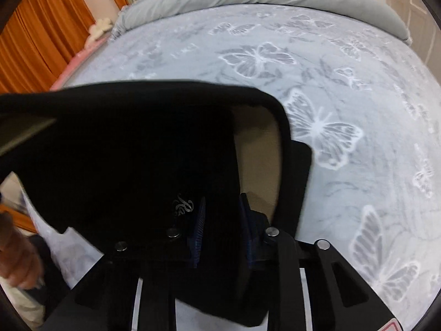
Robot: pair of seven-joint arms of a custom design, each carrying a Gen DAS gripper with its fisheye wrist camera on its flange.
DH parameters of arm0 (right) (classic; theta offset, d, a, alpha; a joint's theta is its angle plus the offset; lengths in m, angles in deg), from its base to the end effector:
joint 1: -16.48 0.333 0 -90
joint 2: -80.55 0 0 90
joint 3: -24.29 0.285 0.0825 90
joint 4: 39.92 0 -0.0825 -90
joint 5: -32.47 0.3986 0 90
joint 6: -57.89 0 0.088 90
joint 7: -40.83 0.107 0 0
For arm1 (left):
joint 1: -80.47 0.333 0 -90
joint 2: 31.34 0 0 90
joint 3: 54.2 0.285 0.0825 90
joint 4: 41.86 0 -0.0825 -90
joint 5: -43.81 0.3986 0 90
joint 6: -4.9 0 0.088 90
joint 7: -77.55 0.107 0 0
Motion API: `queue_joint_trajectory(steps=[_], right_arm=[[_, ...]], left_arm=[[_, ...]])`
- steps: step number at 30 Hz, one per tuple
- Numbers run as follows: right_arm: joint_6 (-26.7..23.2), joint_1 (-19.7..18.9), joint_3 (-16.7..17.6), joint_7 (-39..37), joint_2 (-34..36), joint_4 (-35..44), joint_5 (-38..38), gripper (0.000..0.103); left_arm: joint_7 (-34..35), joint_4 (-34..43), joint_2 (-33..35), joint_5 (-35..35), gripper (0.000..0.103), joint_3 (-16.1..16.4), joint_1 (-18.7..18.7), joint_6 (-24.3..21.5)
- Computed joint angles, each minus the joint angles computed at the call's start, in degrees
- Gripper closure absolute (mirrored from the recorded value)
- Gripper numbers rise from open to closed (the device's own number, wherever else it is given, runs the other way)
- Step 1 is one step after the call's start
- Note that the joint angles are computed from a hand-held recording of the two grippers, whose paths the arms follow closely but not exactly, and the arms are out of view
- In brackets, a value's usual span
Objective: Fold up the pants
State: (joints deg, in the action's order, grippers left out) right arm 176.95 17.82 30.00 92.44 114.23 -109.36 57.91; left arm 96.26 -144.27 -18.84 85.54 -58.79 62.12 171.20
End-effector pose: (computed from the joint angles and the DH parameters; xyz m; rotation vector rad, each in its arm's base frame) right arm 0.7426 0.0952 0.4431 -2.3014 1.2074 -0.0148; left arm 0.6035 -0.2946 0.4896 -1.9320 1.5431 -1.1587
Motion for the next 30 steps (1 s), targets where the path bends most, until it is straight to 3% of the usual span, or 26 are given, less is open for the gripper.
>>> queue_joint_trajectory(steps=[4, 6, 7, 8, 9, 11, 12, 14, 15, 16, 17, 18, 20, 23, 24, 25, 28, 30], right_arm=[[-0.33, -5.38, 3.02, -5.44, -4.28, -2.38, 12.16, 0.101], [-0.80, -5.15, 1.71, -5.06, -3.21, -0.87, 12.20, 0.101], [-0.93, -3.53, -0.20, -2.21, -0.93, 1.56, 8.28, 0.103], [1.33, -1.25, -2.49, 1.44, 0.26, 2.09, 3.26, 0.102], [2.06, 0.12, -3.78, 4.47, 1.52, 3.06, -0.48, 0.092], [-0.32, 0.54, -4.73, 10.16, 5.36, 7.86, -4.92, 0.091], [0.11, -0.28, -4.17, 11.28, 5.24, 7.76, -4.59, 0.091], [2.23, -3.24, -1.51, 9.57, 2.47, 4.49, -0.82, 0.091], [2.58, -5.08, 0.08, 7.60, 1.19, 3.11, 2.41, 0.080], [2.26, -6.74, 1.48, 5.74, 0.12, 2.05, 5.89, 0.047], [1.36, -8.24, 2.81, 4.05, -0.73, 1.29, 9.76, 0.032], [0.72, -8.45, 2.98, 3.09, -1.07, 0.98, 11.32, 0.027], [-1.95, -7.34, 2.96, 2.29, 0.18, 3.01, 10.50, 0.027], [-2.40, -1.47, -0.55, 6.14, 2.72, 5.87, 2.80, 0.030], [-2.55, -0.36, -0.95, 6.97, 3.06, 5.75, 1.13, 0.048], [-1.53, 0.20, -0.87, 7.23, 3.13, 5.10, -0.10, 0.080], [7.10, -0.50, 0.49, 2.36, -3.71, -4.72, 1.75, 0.082], [9.16, -2.12, 1.38, -1.42, -6.26, -7.20, 5.47, 0.082]], left_arm=[[-0.17, -0.63, -0.65, 0.38, 0.094, -0.05, 0.04, 1.75], [2.60, -0.55, -0.04, -1.63, 0.091, -1.13, 0.57, 2.85], [4.81, -0.02, 0.77, -3.49, 0.091, -1.89, 0.71, 2.60], [8.40, 1.21, 2.30, -6.42, 0.085, -3.20, 0.93, 1.13], [12.58, 3.41, 4.60, -9.40, 0.069, -4.55, 0.76, -2.32], [18.15, 7.19, 8.06, -13.42, 0.039, -5.64, -0.27, -9.17], [19.54, 8.89, 9.69, -14.89, 0.039, -5.74, -1.27, -12.68], [19.64, 8.22, 9.08, -14.91, 0.038, -4.47, -3.00, -13.36], [19.46, 6.33, 7.39, -14.36, 0.032, -3.97, -3.38, -11.52], [18.07, 4.31, 5.53, -13.22, 0.026, -3.13, -3.87, -9.72], [12.70, 1.48, 2.61, -8.94, 0.011, -0.79, -5.44, -8.04], [6.31, -1.06, 0.20, -3.45, 0.006, 1.20, -6.51, -5.98], [-2.58, -3.99, -3.02, 4.49, 0.006, 2.69, -6.73, -4.76], [-11.54, -7.15, -7.20, 12.19, 0.006, 2.88, -5.46, -8.24], [-12.69, -7.71, -7.89, 12.98, 0.006, 2.47, -4.75, -9.51], [-13.13, -8.19, -8.45, 13.02, 0.006, 1.95, -3.97, -10.60], [-13.61, -9.90, -10.38, 12.52, 0.006, 0.43, -1.46, -14.41], [-13.17, -11.31, -11.91, 12.02, 0.006, -0.77, 0.05, -17.68]])
